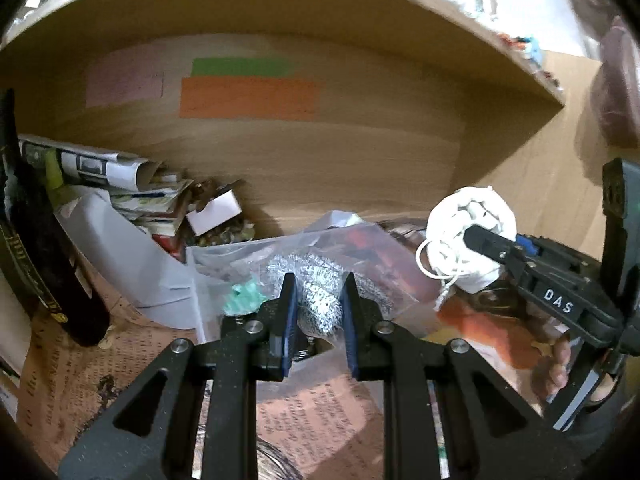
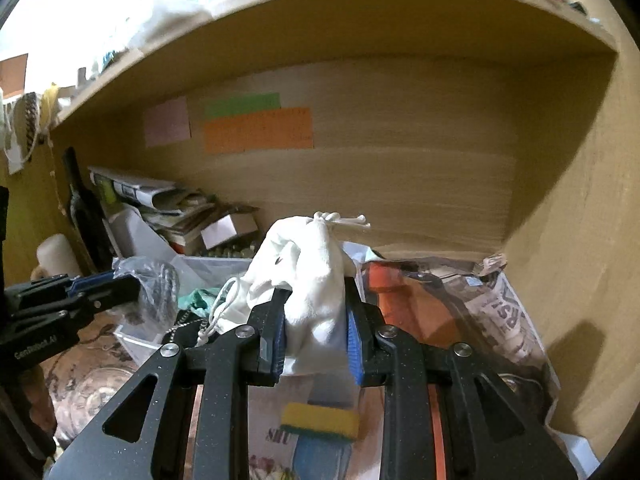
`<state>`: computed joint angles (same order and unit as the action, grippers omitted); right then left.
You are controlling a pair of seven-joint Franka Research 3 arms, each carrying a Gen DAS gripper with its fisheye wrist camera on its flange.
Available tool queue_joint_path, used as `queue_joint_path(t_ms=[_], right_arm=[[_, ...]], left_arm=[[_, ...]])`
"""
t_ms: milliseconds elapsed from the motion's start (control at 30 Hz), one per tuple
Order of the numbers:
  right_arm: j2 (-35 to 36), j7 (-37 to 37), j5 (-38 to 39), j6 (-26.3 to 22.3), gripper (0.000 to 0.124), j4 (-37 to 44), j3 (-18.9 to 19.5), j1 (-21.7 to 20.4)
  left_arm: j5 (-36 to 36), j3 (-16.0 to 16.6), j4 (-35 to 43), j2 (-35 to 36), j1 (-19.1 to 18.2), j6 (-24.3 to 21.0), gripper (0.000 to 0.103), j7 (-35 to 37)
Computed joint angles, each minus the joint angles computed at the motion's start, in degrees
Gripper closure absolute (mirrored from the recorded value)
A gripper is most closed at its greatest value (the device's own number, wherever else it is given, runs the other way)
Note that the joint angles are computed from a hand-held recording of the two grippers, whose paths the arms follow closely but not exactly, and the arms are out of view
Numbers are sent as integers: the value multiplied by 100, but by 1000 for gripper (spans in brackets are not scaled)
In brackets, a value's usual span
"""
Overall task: Organize soft objects
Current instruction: 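Lower the scrubber with the left gripper into the box while the right gripper drops the white bag inside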
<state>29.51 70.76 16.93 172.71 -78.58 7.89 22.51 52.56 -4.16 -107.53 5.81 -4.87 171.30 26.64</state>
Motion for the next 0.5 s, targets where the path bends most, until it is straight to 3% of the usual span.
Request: queue_joint_path(t_ms=[100,267,500], right_arm=[[308,236,-238,-350,101,480,-277,210],[909,466,-553,-1200,101,1438,-416,320],[1479,517,-909,-2079,101,2309,-494,430]], left_arm=[[-400,-52,122,209,36,-139,83,334],[-1369,-133,370,588,75,-287,83,1217],[-1798,-56,671,925,-109,-513,83,1726]])
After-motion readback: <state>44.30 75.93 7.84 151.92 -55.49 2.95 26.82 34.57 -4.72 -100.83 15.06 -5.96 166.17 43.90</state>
